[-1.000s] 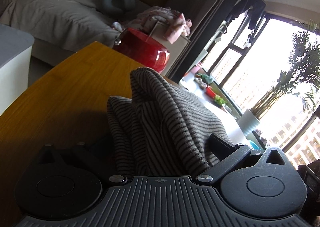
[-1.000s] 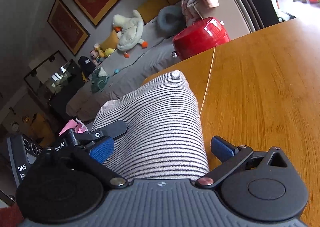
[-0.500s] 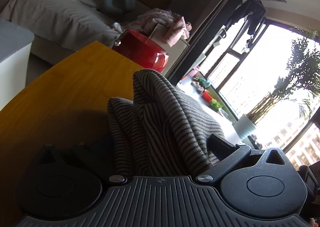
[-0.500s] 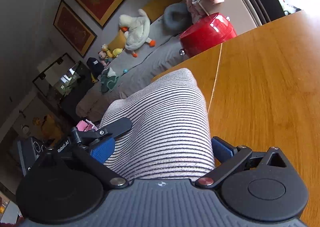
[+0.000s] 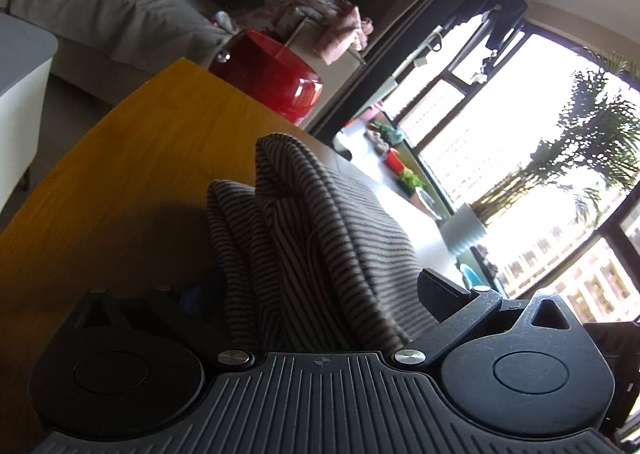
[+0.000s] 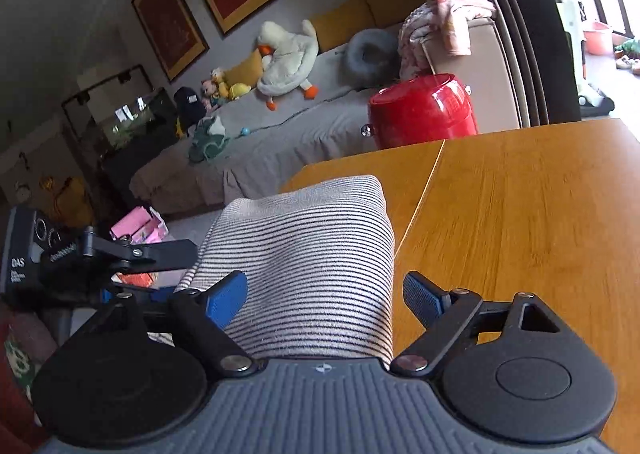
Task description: Fold clothes
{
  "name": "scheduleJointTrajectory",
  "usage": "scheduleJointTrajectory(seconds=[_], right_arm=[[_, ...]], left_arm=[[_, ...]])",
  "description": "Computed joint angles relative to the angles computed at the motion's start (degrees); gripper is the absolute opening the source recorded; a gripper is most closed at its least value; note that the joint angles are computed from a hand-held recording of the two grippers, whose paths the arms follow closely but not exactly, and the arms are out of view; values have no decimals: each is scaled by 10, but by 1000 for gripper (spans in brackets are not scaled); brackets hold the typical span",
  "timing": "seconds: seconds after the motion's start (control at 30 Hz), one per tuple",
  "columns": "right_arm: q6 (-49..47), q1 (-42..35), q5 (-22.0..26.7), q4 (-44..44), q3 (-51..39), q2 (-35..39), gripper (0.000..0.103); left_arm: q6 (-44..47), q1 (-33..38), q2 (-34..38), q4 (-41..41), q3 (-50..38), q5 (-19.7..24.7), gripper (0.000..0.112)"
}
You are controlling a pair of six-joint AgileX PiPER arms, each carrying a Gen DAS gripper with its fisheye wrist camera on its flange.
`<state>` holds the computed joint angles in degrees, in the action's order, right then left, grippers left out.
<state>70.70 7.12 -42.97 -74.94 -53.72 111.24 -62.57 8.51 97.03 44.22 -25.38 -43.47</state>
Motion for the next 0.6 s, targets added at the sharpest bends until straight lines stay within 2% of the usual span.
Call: scheduleJointTrajectory(seconds=[0.03, 0.1, 0.13, 0.17, 0.23, 0.3, 0.37, 0.4, 0.5, 0.53, 0.6], right_arm=[[30, 1, 6, -30, -7, 2, 86], [50, 5, 9, -52, -8, 6, 84], [26, 8, 1, -35, 1, 6, 80], [-21, 19, 12, 2, 19, -11, 80], [-136, 46, 35, 97, 56, -46, 80], [-250, 70, 49, 150, 93, -99, 81], [-365, 90, 34, 165, 125, -137, 96], [-409, 104, 21, 184, 140, -134, 98], [-454, 141, 5, 173, 164, -130, 99], [-494, 156, 10, 200, 172, -124, 98], [-591, 195, 17, 285, 189, -107, 78]], left_arm=[[-18, 10, -18, 39, 2, 9, 102], [-41, 17, -42, 98, 4, 23, 92], [-39, 10, -44, 111, 3, 31, 79], [-32, 2, -46, 117, 3, 39, 72], [-1, -18, -45, 93, 3, 65, 66], [-7, -13, -37, 98, 0, 62, 65], [-11, 0, -36, 100, 4, 51, 65], [-11, 12, -40, 98, 12, 39, 65], [-8, 49, -50, 97, 35, 11, 66], [-4, 58, -49, 94, 41, 9, 66], [-1, 76, -46, 98, 52, 1, 67]])
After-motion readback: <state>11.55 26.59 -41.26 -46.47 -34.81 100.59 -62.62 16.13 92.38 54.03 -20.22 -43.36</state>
